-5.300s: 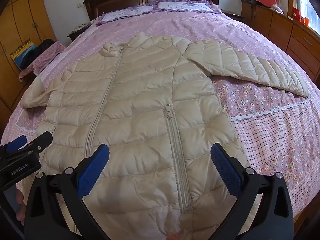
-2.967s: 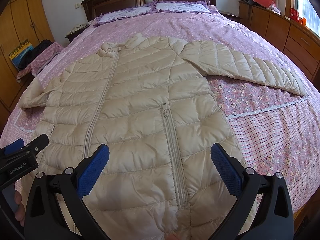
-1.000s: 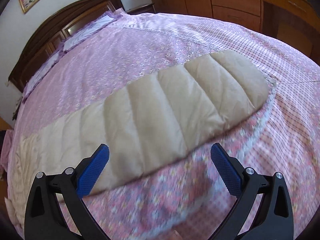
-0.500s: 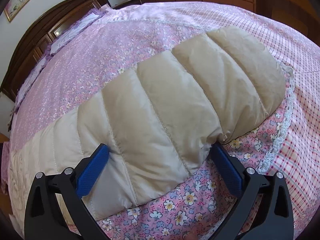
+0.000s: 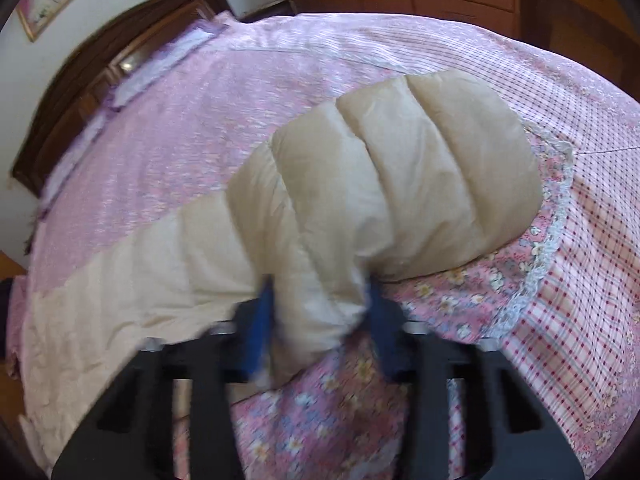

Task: Fold large clothes
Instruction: 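Lift the sleeve with the right gripper and fold it across the jacket body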

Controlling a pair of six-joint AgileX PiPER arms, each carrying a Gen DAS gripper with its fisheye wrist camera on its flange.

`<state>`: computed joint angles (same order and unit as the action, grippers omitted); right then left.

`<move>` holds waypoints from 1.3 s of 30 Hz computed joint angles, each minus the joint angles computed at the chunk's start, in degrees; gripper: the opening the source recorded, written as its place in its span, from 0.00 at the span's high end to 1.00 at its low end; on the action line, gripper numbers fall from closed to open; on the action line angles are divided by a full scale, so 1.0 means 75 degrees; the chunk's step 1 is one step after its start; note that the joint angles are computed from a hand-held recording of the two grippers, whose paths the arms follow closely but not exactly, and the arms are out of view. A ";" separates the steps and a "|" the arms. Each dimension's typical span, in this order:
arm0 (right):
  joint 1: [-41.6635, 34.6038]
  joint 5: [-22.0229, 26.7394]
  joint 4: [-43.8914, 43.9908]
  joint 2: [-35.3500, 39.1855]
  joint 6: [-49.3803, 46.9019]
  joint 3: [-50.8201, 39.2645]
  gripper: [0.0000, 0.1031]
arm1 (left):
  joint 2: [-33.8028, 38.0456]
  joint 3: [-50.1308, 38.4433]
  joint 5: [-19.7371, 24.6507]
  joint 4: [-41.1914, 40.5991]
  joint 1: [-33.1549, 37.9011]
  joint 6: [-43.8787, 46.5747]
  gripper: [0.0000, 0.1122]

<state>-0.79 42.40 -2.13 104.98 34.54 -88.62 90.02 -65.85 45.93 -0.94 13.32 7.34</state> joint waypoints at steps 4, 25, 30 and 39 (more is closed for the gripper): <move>0.0307 -0.0179 -0.0224 -0.0513 -0.0226 0.0238 0.89 | -0.0029 0.0090 -0.0165 -0.0112 0.0063 0.0147 0.11; 0.2869 0.0780 -0.0411 -0.1184 -0.0389 -0.1627 0.90 | -0.0756 0.0035 0.0120 -0.0766 0.0790 0.1396 0.11; 0.3593 0.1251 -0.0465 -0.0654 -0.0225 -0.2673 0.90 | -0.0757 -0.0207 0.0194 -0.1021 0.1311 0.1718 0.11; 0.4675 0.2621 -0.0234 0.1339 -0.0429 -0.6070 0.90 | -0.0550 -0.0536 0.0293 -0.1612 0.2300 0.2379 0.11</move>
